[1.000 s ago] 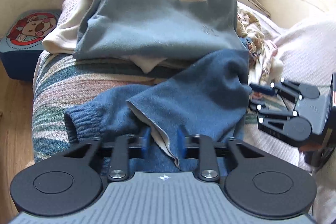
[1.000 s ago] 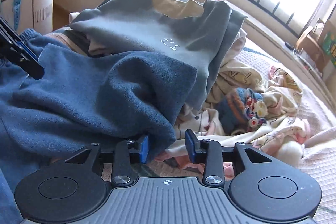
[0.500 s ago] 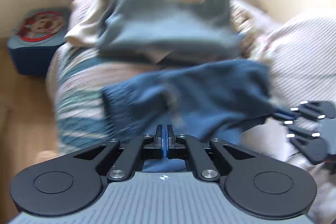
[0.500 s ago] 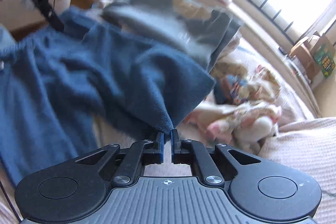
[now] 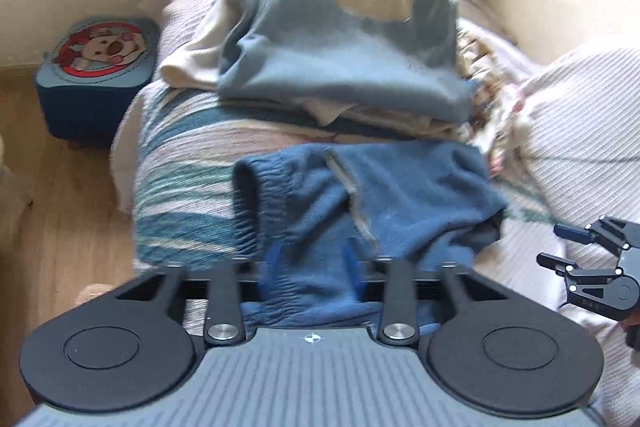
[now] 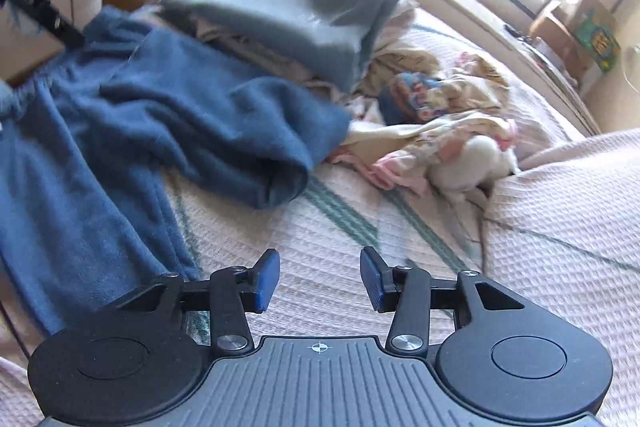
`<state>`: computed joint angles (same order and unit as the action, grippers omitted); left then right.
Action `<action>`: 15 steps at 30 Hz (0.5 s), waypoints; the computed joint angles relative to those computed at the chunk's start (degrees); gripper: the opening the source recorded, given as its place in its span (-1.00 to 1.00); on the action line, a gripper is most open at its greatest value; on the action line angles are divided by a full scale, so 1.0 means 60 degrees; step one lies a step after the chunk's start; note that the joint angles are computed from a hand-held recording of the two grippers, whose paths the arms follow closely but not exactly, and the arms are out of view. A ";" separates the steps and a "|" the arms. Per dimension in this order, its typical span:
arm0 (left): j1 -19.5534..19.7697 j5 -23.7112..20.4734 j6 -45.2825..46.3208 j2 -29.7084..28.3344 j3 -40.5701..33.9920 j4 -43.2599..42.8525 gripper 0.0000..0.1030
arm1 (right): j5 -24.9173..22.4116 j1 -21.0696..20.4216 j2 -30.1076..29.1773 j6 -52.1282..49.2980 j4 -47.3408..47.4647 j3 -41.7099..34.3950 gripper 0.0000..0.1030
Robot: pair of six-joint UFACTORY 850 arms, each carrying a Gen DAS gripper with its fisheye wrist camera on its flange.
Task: Fold clothes
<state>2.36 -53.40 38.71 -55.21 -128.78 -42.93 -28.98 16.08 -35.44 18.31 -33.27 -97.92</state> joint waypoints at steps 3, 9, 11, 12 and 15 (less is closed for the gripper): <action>-0.0076 -0.0193 -0.0003 -0.0234 -0.0387 -0.0180 -0.01 | 0.0681 -0.0209 0.0217 0.1049 0.0103 0.0097 -0.14; -0.0360 -0.0992 -0.0894 -0.1427 -0.2290 0.0182 -0.04 | 0.1259 -0.0732 -0.1165 0.1071 0.2831 -0.1906 -0.17; -0.0442 -0.1158 -0.1167 -0.1670 -0.2672 0.0472 -0.12 | 0.0736 -0.0766 -0.1792 0.0235 0.3714 -0.2790 -0.30; -0.0442 -0.1232 -0.1199 -0.1713 -0.2711 0.0458 -0.15 | 0.0461 -0.0785 -0.2085 -0.0264 0.4190 -0.3215 -0.33; -0.0418 -0.1524 -0.1232 -0.1905 -0.2920 0.0283 -0.20 | 0.0215 -0.0726 -0.1991 -0.2401 0.5377 -0.2991 -0.33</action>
